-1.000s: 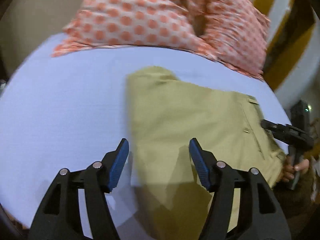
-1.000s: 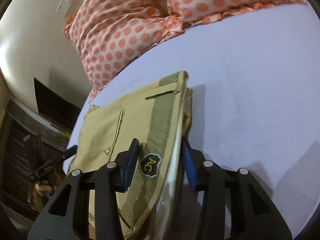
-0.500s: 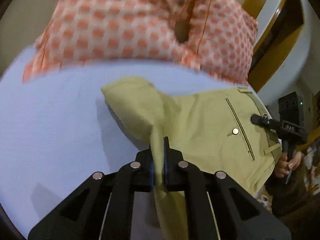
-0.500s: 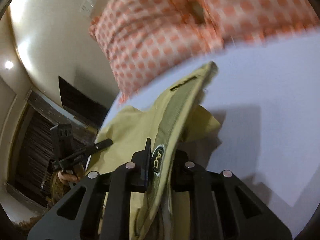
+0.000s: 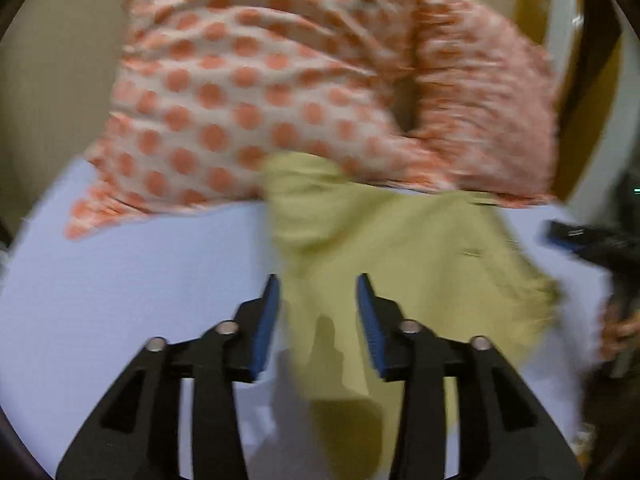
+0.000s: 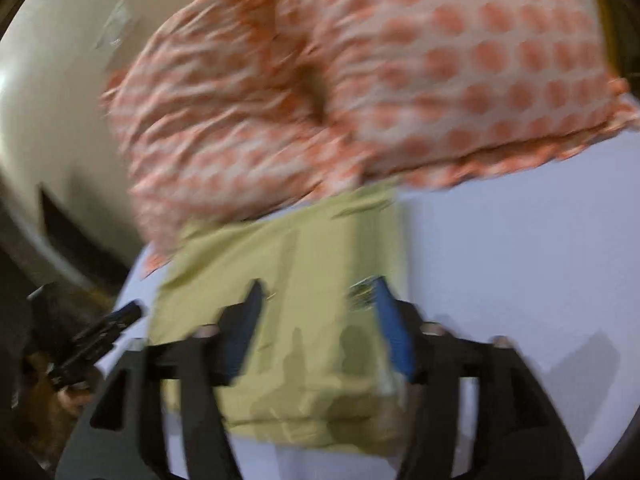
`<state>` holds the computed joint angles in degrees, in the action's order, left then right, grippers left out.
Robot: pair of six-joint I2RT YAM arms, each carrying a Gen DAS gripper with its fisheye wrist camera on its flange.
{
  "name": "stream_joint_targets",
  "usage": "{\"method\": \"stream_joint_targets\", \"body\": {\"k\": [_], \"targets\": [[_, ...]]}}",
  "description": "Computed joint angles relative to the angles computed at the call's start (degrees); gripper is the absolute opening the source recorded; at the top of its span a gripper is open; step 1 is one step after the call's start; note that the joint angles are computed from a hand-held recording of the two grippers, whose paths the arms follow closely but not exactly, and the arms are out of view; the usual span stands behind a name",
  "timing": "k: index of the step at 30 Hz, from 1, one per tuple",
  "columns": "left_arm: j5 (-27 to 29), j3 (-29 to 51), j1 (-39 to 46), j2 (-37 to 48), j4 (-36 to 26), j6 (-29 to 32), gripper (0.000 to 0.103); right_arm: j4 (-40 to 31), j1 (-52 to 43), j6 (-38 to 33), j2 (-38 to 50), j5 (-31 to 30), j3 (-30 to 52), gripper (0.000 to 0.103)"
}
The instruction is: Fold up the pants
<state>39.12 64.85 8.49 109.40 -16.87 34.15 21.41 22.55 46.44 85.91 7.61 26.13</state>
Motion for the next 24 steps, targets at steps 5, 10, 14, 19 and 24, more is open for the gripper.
{"method": "stream_joint_targets", "body": {"k": [5, 10, 14, 19, 24], "targets": [[-7.5, 0.0, -6.2, 4.8, -0.9, -1.1, 0.057, -10.0, 3.1, 1.9, 11.5, 2.1, 10.5, 0.088], [-6.1, -10.8, -2.9, -7.2, -1.6, 2.9, 0.076, -28.6, 17.3, 9.2, 5.7, 19.3, 14.1, 0.094], [-4.8, -23.6, 7.0, -18.8, -0.9, 10.7, 0.101, -49.0, 37.7, 27.5, 9.4, 33.6, 21.6, 0.102], [-3.1, -29.8, 18.3, -20.6, -5.0, 22.1, 0.101, -53.9, 45.0, 39.2, 22.7, 32.3, 30.5, 0.102], [-6.2, -34.5, 19.2, -19.9, 3.8, 20.0, 0.101, -54.6, 45.8, 43.4, 29.2, 29.6, 34.3, 0.102]]}}
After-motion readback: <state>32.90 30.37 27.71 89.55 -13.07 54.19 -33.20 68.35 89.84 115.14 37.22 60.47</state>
